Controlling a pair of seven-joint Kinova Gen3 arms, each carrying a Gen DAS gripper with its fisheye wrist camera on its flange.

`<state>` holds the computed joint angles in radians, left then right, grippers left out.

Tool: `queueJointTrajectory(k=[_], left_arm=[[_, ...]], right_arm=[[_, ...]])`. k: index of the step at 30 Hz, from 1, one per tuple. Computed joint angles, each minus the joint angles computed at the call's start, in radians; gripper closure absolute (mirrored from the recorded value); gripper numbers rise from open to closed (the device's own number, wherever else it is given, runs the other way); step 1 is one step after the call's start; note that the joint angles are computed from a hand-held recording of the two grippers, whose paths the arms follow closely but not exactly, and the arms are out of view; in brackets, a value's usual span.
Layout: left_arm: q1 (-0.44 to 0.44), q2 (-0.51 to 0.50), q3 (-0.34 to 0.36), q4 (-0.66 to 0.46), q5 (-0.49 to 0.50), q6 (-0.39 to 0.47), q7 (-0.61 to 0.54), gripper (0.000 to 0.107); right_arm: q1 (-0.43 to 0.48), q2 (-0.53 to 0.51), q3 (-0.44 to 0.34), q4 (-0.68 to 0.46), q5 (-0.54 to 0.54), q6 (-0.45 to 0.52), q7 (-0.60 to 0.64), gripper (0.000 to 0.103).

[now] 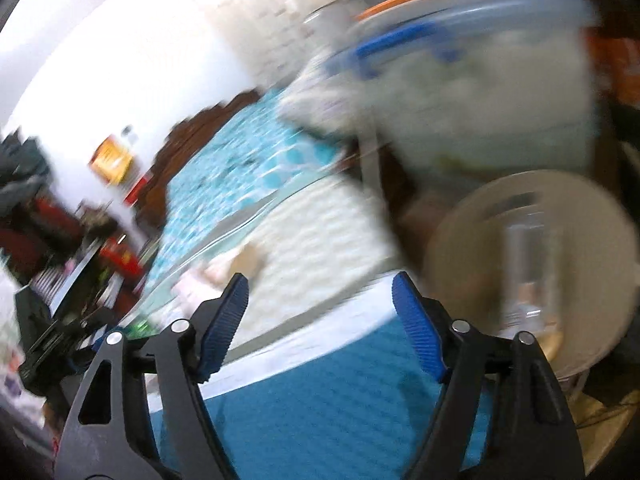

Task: Collect trash
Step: 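Grasp the blue-and-white milk carton with the left tool while the right grasps the green can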

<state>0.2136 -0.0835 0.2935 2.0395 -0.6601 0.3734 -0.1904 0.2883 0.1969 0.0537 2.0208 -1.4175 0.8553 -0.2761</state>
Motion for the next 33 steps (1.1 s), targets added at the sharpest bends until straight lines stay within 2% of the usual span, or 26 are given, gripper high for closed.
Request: queueJointTrajectory(k=[3,7,8,10,13,15,16,18,20,22,25,28,30,31,32,33], left_arm=[[-0.033,-0.125,-0.089,0.069,0.102,0.055,-0.113,0.033],[-0.17,-0.262,-0.093,0.123,0.143,0.195,-0.258,0.033],[-0.177,-0.274,-0.113,0.13,0.148,0.215,-0.299,0.033],[-0.139,-0.269,-0.197,0.135,0.148,0.264,-0.38,0.033],[-0.109,-0.249,-0.296,0.155,0.149,0.25,-0.502,0.032],[-0.091,-0.241,-0.341,0.174,0.159,0.196,-0.584,0.032],[-0.099,-0.236,-0.345,0.18,0.172,0.173,-0.624,0.031],[-0.15,-0.219,-0.312,0.188,0.184,0.13,-0.686,0.027],[-0.191,-0.196,-0.281,0.196,0.161,0.095,-0.703,0.025],[-0.229,-0.161,-0.256,0.191,0.146,0.069,-0.723,0.024],[-0.268,-0.11,-0.235,0.165,0.181,0.062,-0.787,0.024],[-0.25,-0.071,-0.284,0.152,0.271,0.049,-0.909,0.024],[-0.266,-0.038,-0.281,0.14,0.304,0.048,-0.955,0.023],[-0.279,-0.025,-0.272,0.138,0.305,0.049,-0.953,0.024],[-0.296,-0.015,-0.26,0.136,0.312,0.054,-0.956,0.026],[-0.297,-0.004,-0.267,0.131,0.335,0.063,-0.974,0.029]], right_arm=[[-0.072,-0.004,-0.048,-0.017,0.039,-0.01,-0.029,0.032],[-0.201,0.002,-0.136,-0.063,0.121,-0.07,-0.09,0.034],[-0.235,0.011,-0.153,-0.094,0.162,-0.074,-0.129,0.035],[-0.3,0.054,-0.17,-0.182,0.243,-0.033,-0.199,0.035],[-0.356,0.131,-0.269,-0.321,0.342,-0.033,-0.278,0.034],[-0.435,0.189,-0.283,-0.414,0.405,-0.042,-0.336,0.034],[-0.482,0.221,-0.276,-0.46,0.437,-0.044,-0.375,0.034],[-0.572,0.291,-0.239,-0.553,0.492,-0.034,-0.456,0.031],[-0.659,0.347,-0.177,-0.646,0.547,0.004,-0.538,0.027],[-0.711,0.404,-0.164,-0.738,0.626,0.027,-0.611,0.024],[-0.743,0.483,-0.18,-0.877,0.748,0.097,-0.686,0.018],[-0.724,0.558,-0.268,-0.992,0.855,0.197,-0.742,0.018],[-0.699,0.578,-0.321,-1.01,0.869,0.216,-0.74,0.02],[-0.698,0.566,-0.322,-0.997,0.875,0.201,-0.739,0.027],[-0.682,0.559,-0.341,-0.97,0.866,0.174,-0.721,0.041],[-0.647,0.555,-0.371,-0.947,0.84,0.162,-0.711,0.049]])
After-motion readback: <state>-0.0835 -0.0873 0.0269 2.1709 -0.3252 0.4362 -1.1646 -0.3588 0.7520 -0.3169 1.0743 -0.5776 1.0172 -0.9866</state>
